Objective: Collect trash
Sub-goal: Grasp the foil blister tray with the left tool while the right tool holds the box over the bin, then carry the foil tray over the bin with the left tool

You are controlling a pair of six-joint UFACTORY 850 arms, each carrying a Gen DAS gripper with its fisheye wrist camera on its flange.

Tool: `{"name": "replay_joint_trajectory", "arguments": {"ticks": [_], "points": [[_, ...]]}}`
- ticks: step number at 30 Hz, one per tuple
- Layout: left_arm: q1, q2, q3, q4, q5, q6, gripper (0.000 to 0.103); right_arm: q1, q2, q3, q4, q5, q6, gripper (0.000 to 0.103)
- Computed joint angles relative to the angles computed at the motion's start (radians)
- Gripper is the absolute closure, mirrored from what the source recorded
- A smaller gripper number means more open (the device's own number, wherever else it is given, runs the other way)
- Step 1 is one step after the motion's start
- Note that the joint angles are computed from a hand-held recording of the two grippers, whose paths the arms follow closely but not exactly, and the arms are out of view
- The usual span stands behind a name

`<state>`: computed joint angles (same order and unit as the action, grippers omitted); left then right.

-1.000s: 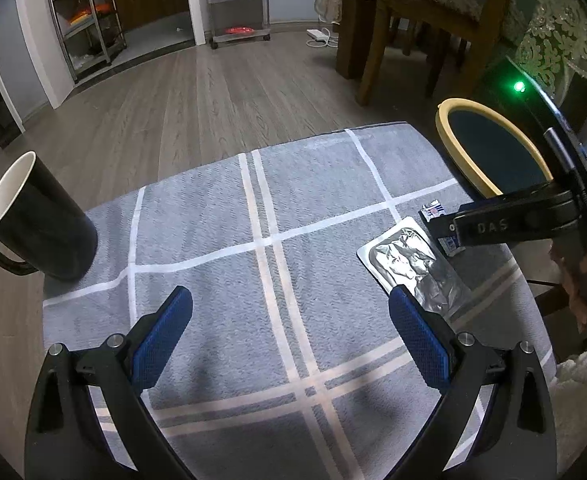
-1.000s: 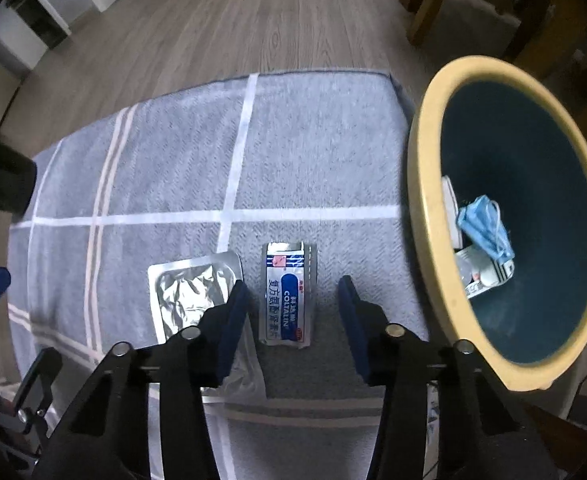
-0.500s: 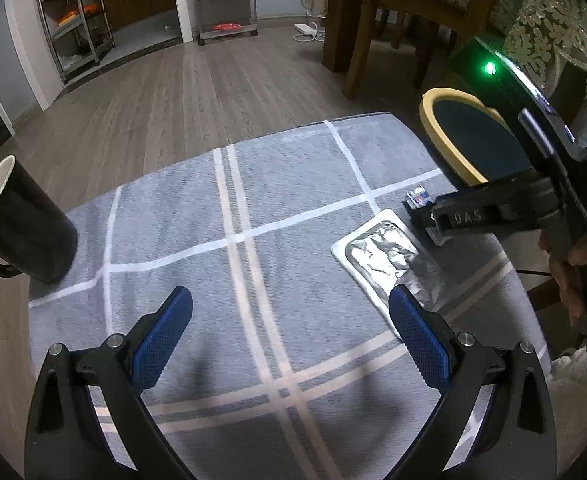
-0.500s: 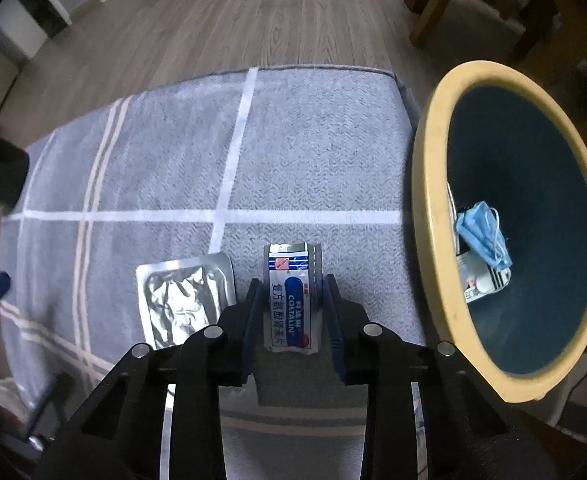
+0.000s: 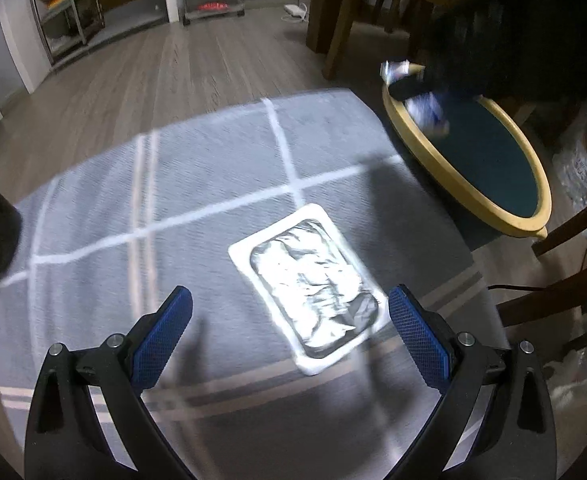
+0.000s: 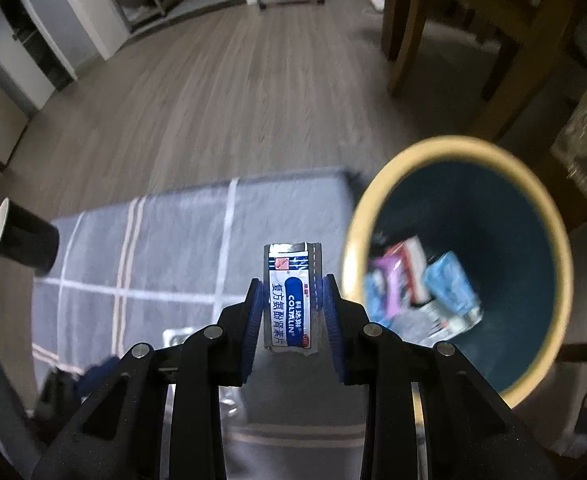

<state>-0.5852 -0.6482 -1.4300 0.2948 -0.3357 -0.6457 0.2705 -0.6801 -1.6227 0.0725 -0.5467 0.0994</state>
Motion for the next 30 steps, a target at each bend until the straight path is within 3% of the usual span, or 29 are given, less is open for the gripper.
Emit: {"name": "replay_joint_trajectory", "arguments": {"ticks": [4,12,20,22,27,30], "points": [[-0.021,-0.052,-0.063,-0.028,-0.040,0.021,0.006,-0.031,0.010,-0.001,0.065,0.020,-0.021,0.071],[-0.029,-0.120,-0.143,0.036,-0.110,-0.085,0.006,-0.047,0.012,-0.003,0.113,0.032,-0.049,0.071],[-0.028,-0.127,-0.140,0.091,-0.112,-0.118,0.006,-0.044,0.015,0.002,0.129,0.037,-0.082,0.071],[-0.026,-0.120,-0.129,0.103,-0.103,-0.126,0.010,-0.045,0.017,0.003,0.134,0.038,-0.088,0.071],[-0.022,-0.091,-0.088,0.150,-0.071,-0.164,0.030,-0.044,0.017,0.004,0.130,0.038,-0.088,0.071],[-0.015,-0.079,-0.076,0.127,-0.060,-0.147,0.032,-0.044,0.016,0.002,0.131,0.035,-0.087,0.071]]}}
